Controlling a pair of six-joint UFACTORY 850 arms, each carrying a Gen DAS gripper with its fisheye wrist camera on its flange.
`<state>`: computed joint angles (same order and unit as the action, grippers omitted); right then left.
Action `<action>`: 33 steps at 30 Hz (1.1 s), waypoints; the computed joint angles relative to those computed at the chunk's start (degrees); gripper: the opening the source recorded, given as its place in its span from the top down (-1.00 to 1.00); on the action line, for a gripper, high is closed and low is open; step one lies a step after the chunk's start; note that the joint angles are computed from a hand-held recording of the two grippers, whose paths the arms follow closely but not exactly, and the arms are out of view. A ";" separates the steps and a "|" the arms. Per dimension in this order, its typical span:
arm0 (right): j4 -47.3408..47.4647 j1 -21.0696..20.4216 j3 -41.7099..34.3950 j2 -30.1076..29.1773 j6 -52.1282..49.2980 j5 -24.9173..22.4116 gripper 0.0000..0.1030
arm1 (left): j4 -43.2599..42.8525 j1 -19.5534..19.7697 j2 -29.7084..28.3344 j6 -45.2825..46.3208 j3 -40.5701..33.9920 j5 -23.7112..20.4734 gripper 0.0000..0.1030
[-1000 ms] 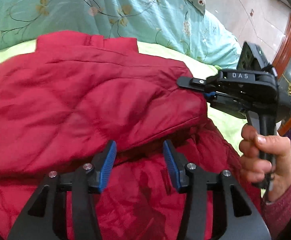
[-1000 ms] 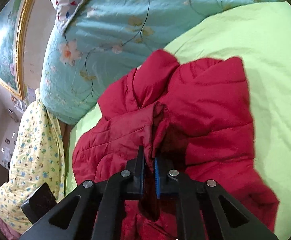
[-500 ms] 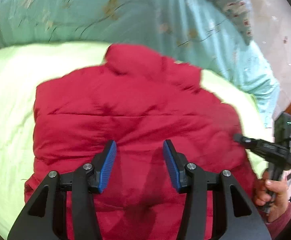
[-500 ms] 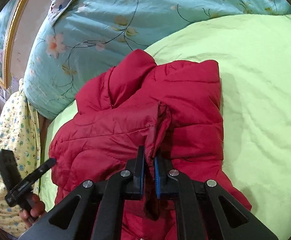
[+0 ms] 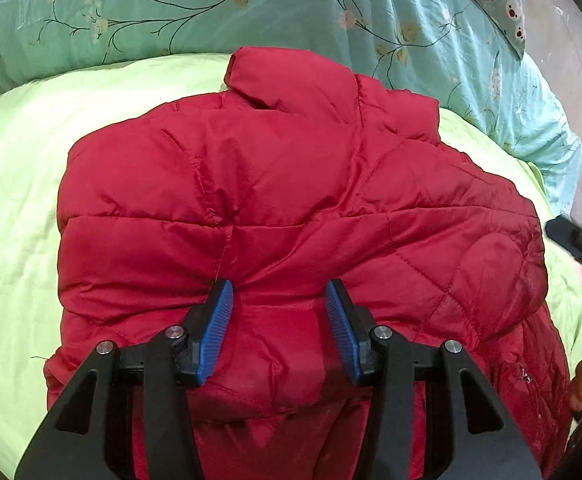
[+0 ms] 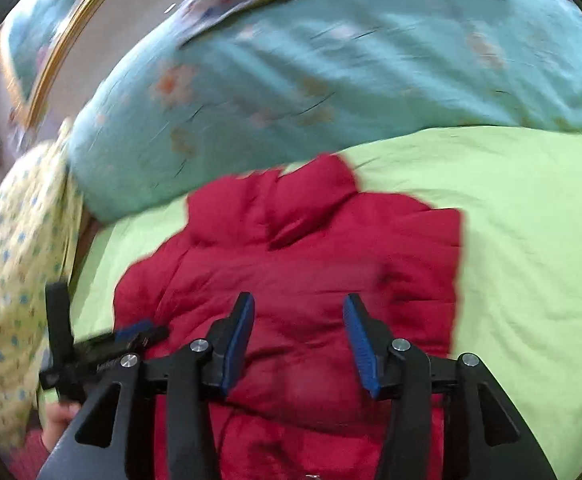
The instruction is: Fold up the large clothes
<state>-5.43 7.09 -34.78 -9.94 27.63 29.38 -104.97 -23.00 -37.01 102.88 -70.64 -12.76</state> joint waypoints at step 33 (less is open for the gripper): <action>28.05 5.08 -6.55 -8.82 -26.30 -8.21 0.05 | -9.35 0.68 1.76 11.65 3.73 0.67 0.08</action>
